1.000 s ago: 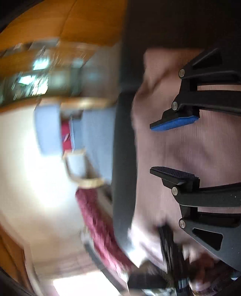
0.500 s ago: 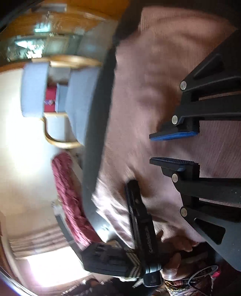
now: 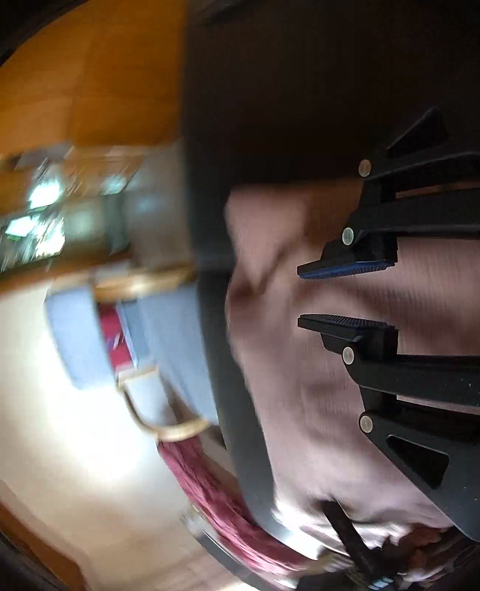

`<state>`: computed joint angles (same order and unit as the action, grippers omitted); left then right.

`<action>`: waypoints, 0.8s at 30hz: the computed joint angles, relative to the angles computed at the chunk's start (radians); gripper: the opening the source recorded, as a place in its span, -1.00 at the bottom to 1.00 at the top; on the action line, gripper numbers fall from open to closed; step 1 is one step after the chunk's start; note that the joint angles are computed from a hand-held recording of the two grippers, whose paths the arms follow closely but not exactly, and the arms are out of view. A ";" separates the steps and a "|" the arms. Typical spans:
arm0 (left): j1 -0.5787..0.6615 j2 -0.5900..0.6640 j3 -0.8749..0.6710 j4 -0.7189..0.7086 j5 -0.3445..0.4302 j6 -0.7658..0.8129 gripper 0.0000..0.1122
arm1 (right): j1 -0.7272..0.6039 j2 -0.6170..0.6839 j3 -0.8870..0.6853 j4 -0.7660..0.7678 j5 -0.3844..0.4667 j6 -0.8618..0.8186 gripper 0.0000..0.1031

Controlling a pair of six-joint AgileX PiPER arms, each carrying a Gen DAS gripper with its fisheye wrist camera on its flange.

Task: Fold clothes

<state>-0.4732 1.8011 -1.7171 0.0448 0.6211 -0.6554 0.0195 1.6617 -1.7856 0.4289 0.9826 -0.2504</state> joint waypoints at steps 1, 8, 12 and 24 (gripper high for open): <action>-0.011 -0.017 0.021 0.018 -0.004 -0.021 -0.47 | 0.034 -0.022 0.019 0.029 -0.013 -0.043 -0.58; -0.009 -0.038 0.047 0.019 -0.013 -0.025 -0.46 | 0.351 0.019 0.008 -0.192 -0.008 -0.062 -0.59; 0.009 -0.078 0.097 0.005 -0.041 -0.045 -0.46 | 0.384 0.014 0.028 -0.271 -0.039 -0.019 -0.60; 0.358 -0.384 0.485 -0.012 -0.091 -0.183 -0.63 | 0.331 0.006 0.056 -0.142 -0.038 -0.072 -0.59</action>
<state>-0.1155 1.4174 -1.2325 0.0326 0.5296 -0.8384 0.3506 1.6681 -1.7296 0.2874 0.9451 -0.3223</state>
